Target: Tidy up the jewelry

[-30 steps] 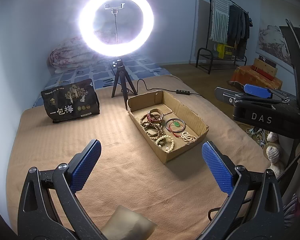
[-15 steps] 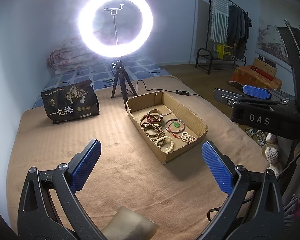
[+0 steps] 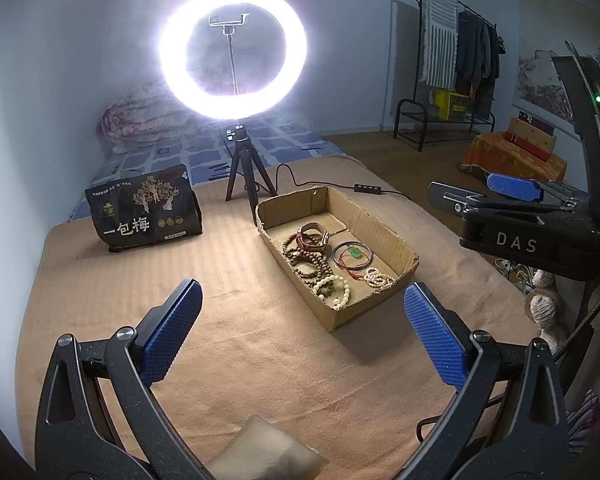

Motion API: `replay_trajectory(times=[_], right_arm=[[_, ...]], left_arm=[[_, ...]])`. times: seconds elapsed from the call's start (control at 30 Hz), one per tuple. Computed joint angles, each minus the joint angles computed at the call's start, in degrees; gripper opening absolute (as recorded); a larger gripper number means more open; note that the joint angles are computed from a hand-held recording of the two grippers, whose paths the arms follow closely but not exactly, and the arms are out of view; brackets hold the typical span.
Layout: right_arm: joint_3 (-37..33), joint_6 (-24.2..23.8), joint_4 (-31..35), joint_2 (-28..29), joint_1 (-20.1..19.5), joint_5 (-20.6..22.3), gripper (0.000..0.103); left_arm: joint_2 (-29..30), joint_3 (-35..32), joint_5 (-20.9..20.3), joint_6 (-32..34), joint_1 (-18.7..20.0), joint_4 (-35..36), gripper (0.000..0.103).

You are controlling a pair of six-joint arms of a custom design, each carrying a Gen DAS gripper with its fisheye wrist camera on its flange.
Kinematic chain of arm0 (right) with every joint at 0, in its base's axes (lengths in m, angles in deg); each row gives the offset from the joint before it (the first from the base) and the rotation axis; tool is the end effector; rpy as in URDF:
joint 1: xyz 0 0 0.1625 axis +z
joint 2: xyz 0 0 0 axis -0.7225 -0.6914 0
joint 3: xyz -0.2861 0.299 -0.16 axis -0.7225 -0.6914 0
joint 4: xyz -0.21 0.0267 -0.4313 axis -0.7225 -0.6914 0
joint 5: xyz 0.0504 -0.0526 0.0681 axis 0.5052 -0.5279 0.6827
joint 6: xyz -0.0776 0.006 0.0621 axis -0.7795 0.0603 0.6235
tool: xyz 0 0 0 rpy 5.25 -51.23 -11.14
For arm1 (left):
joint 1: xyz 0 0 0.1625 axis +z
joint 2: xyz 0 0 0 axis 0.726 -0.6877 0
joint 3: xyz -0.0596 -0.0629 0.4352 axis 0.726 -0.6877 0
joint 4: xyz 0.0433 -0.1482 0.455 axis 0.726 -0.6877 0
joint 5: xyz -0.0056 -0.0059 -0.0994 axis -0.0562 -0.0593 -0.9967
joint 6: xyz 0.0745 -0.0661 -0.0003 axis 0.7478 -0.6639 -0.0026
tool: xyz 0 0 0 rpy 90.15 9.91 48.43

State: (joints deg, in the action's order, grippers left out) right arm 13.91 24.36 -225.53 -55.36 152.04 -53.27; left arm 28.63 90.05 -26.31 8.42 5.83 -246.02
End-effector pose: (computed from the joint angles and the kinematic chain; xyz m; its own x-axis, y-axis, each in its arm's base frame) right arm 0.3404 -0.8511 0.2002 -0.6031 -0.4547 0.6554 -0.7765 0.5230 -0.3516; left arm -0.2839 -0.7306 0.2482 -0.7078 -0.1463 -0.6911 0.4936 0.5975 -0.6319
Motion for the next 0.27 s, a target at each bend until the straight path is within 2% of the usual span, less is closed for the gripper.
replay_trajectory(times=[0.27], right_arm=[[0.44,-0.09,-0.15,-0.27,0.10,-0.40,0.084]], left_arm=[[0.31,0.10,1.04,0.84,-0.10,-1.88,0.103]])
